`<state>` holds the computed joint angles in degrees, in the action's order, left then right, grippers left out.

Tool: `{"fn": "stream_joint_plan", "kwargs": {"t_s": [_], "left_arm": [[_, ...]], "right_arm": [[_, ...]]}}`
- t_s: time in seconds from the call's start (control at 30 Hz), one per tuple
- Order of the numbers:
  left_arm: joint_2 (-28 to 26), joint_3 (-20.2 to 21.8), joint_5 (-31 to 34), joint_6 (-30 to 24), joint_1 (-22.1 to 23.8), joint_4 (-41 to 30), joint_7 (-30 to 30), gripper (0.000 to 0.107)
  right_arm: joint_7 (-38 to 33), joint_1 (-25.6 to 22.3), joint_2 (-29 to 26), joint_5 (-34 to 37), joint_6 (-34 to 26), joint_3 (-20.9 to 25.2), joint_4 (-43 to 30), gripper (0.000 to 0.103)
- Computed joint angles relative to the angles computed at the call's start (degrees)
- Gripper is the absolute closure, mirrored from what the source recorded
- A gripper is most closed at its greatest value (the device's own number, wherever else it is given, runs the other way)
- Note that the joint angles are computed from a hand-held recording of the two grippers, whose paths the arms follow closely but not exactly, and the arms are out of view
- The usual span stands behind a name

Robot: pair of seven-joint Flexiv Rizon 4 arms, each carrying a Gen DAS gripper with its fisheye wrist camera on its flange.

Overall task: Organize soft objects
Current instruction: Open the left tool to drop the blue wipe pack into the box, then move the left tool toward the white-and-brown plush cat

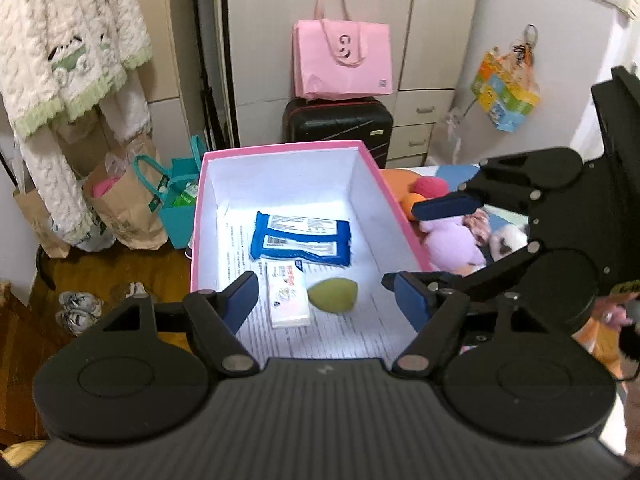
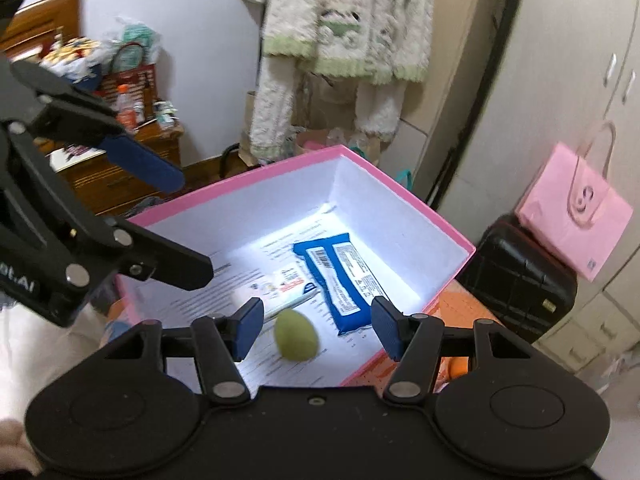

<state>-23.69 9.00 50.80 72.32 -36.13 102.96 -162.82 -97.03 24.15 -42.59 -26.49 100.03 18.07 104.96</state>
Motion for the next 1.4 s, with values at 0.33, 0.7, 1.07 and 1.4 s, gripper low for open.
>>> {"fn": "stream_joint_plan", "kwargs": {"t_s": [0.33, 0.7, 1.07, 1.4], "left_arm": [[6.14, -5.01, 7.3, -9.58, -4.35, 2.08, -5.65, 0.028], [5.74, -11.56, 9.57, -12.68, -4.69, 1.91, -6.47, 0.016], [-1.94, -10.34, 5.38, -8.18, -6.59, -2.55, -1.95, 0.008], [-11.8, -5.47, -0.96, -1.45, -9.2, -10.49, 0.56, 0.009]], "right_arm": [[-2.54, 8.66, 9.97, 6.05, 10.03, -10.46, 14.57, 0.036], [-5.88, 2.54, 15.15, 6.36, 16.25, -6.95, 25.21, 0.03], [-5.55, -4.83, 12.77, 3.94, 24.51, -6.2, 32.36, 0.02], [-2.95, -11.08, 3.55, 0.35, 33.26, -7.02, 31.37, 0.019]]}}
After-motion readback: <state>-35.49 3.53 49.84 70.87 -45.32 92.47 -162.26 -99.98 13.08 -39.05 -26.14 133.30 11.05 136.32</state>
